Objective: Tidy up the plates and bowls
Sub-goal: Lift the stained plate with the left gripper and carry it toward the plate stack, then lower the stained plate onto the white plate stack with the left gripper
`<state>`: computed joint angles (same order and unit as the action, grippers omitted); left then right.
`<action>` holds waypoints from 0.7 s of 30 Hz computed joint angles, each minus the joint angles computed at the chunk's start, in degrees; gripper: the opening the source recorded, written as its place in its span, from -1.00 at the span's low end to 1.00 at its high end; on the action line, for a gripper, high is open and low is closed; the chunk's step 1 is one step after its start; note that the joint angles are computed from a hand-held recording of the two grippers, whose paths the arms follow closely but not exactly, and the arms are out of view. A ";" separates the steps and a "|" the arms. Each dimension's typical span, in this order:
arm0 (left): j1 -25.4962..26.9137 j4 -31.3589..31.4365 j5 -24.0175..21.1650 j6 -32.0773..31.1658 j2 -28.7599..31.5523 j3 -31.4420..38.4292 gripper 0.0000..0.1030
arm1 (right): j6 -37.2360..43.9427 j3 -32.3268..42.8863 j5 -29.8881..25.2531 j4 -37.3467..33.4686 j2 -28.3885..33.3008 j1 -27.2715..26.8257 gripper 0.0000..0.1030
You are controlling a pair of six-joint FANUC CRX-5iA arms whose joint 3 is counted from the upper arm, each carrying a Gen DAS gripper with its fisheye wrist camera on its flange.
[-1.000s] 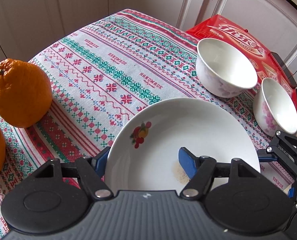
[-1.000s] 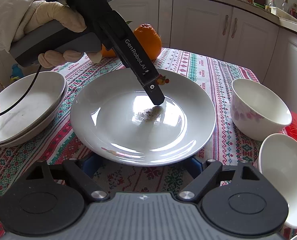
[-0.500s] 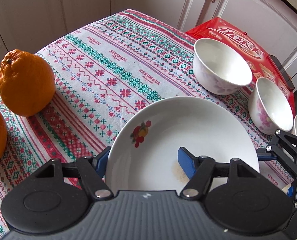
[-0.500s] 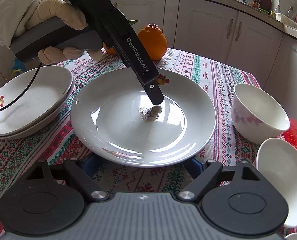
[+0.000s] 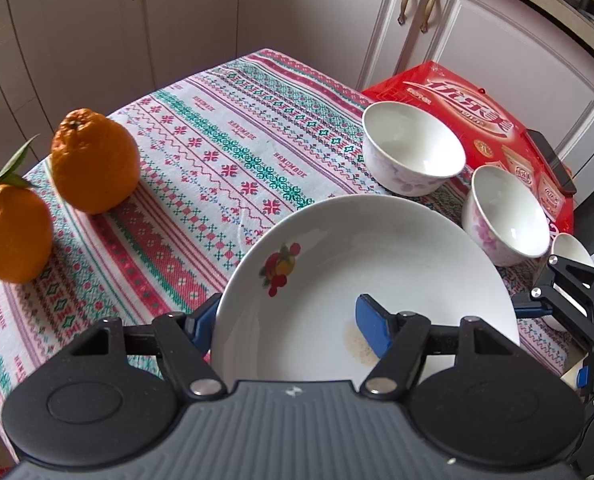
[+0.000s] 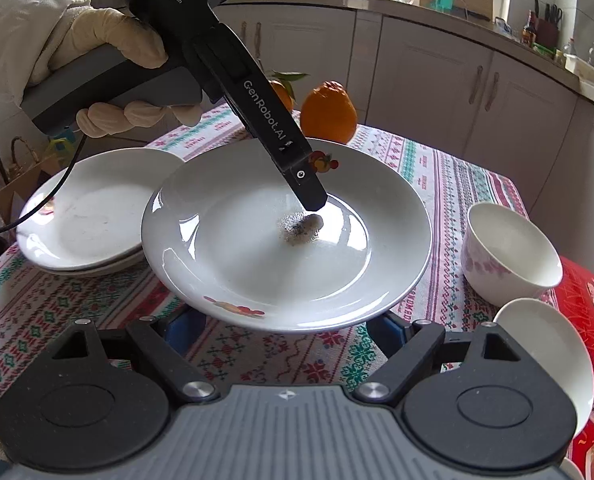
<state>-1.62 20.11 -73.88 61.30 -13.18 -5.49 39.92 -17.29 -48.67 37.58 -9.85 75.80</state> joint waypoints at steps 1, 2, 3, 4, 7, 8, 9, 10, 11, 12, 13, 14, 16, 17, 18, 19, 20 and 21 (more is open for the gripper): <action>0.34 0.01 -0.12 0.30 -0.93 -0.42 0.35 | 0.50 0.14 -0.05 -0.03 -0.13 0.27 0.75; 0.64 -0.06 -0.18 0.66 -1.90 -0.85 0.35 | 0.71 0.08 -0.06 0.11 -0.40 0.68 0.75; 1.00 -0.15 -0.33 1.02 -2.83 -1.23 0.35 | 1.09 0.13 0.07 0.06 -0.62 0.99 0.75; 1.41 -0.22 -0.51 1.32 -3.81 -1.67 0.35 | 1.56 0.25 0.20 -0.23 -0.79 1.25 0.76; 3.12 -0.17 -1.28 1.96 -6.70 -3.05 0.35 | 3.20 0.76 0.80 -1.36 -1.01 1.96 0.76; 3.81 -0.07 -1.52 2.04 -7.66 -3.56 0.35 | 3.80 0.94 0.97 -1.75 -1.00 2.24 0.76; 4.49 -0.07 -1.79 2.22 -8.66 -4.07 0.35 | 4.30 1.10 1.11 -1.95 -0.96 2.52 0.76; 5.22 0.01 -2.03 2.34 -9.63 -4.60 0.35 | 4.90 1.31 1.25 -2.20 -0.85 2.80 0.75; 6.10 0.19 -2.33 2.32 -10.64 -5.22 0.35 | 5.51 1.53 1.38 -2.52 -0.76 3.03 0.76; 6.83 0.29 -2.58 2.52 -11.41 -5.65 0.35 | 6.35 1.80 1.67 -3.01 -0.57 3.09 0.76; 7.70 0.45 -2.89 2.63 -12.31 -6.20 0.35 | 7.12 2.12 1.85 -3.48 -0.40 3.29 0.76; 8.58 0.60 -3.17 2.64 -13.18 -6.78 0.35 | 8.01 2.52 2.06 -4.10 -0.16 3.38 0.76; 10.47 0.91 -3.82 2.57 -14.91 -7.93 0.35 | 9.43 3.16 2.27 -4.98 0.22 3.77 0.76; 11.52 1.20 -4.20 2.36 -15.84 -8.60 0.35 | 10.16 3.49 2.36 -5.44 0.45 3.92 0.76; 12.52 1.50 -4.51 2.20 -16.67 -9.22 0.35 | 10.96 3.84 2.45 -6.00 0.69 4.05 0.76; 13.50 1.78 -4.86 2.05 -17.45 -9.80 0.35 | 11.74 4.17 2.60 -6.60 0.91 4.13 0.75; 14.45 2.04 -5.21 1.88 -18.16 -10.33 0.35 | 12.38 4.40 2.72 -7.21 1.07 4.27 0.75; 15.29 2.22 -5.50 1.81 -18.87 -10.86 0.35 | 12.96 4.73 2.75 -7.82 1.28 4.38 0.75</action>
<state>13.66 22.33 -79.38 63.12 -32.04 -16.35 52.88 -12.56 -45.92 29.76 -8.57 80.18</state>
